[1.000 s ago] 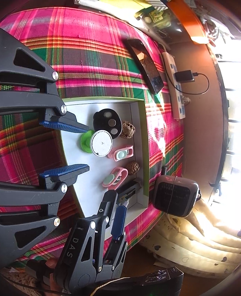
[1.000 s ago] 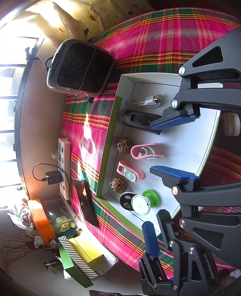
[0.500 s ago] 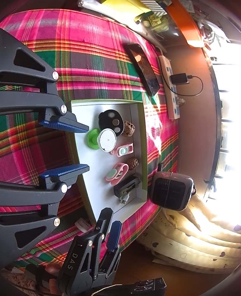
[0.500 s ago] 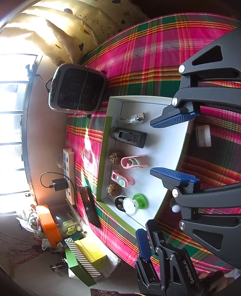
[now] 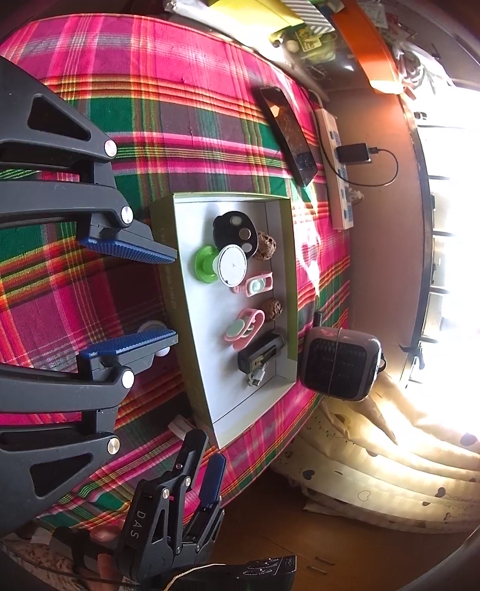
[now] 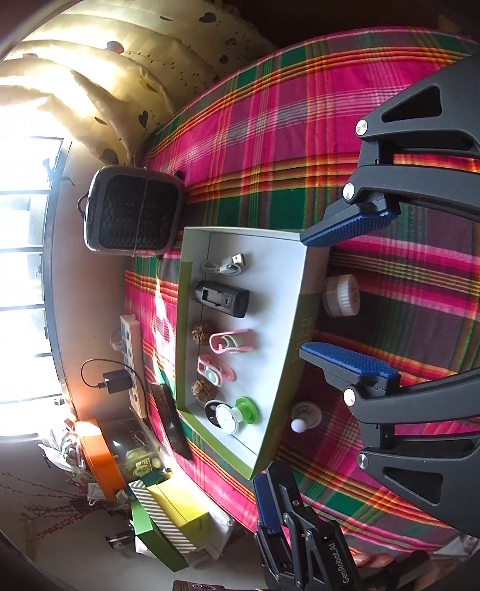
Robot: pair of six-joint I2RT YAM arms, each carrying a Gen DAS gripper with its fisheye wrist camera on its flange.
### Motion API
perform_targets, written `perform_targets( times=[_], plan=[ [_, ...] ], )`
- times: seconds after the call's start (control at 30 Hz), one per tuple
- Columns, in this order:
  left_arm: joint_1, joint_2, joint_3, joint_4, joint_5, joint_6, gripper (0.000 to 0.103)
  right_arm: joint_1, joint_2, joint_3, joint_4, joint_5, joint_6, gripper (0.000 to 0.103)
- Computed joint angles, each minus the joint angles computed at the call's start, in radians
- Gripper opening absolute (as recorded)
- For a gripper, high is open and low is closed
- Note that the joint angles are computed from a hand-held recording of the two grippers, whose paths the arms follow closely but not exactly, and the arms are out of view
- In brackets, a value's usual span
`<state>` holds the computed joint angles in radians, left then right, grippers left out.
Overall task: Organize objects
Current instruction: 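Withdraw both open grippers from the box toward the white items, then close the left gripper on the white knob stand while the right closes on the white cap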
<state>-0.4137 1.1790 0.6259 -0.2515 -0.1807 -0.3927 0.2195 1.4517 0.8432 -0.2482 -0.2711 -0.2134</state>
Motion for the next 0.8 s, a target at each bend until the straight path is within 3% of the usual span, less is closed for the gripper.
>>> perform_targets(
  times=[0.8],
  plan=[
    [-0.034, 0.179, 0.025, 0.064, 0.088, -0.011, 0.041, -0.003, 0.076, -0.031, 0.029, 0.028, -0.02, 0.061]
  ],
)
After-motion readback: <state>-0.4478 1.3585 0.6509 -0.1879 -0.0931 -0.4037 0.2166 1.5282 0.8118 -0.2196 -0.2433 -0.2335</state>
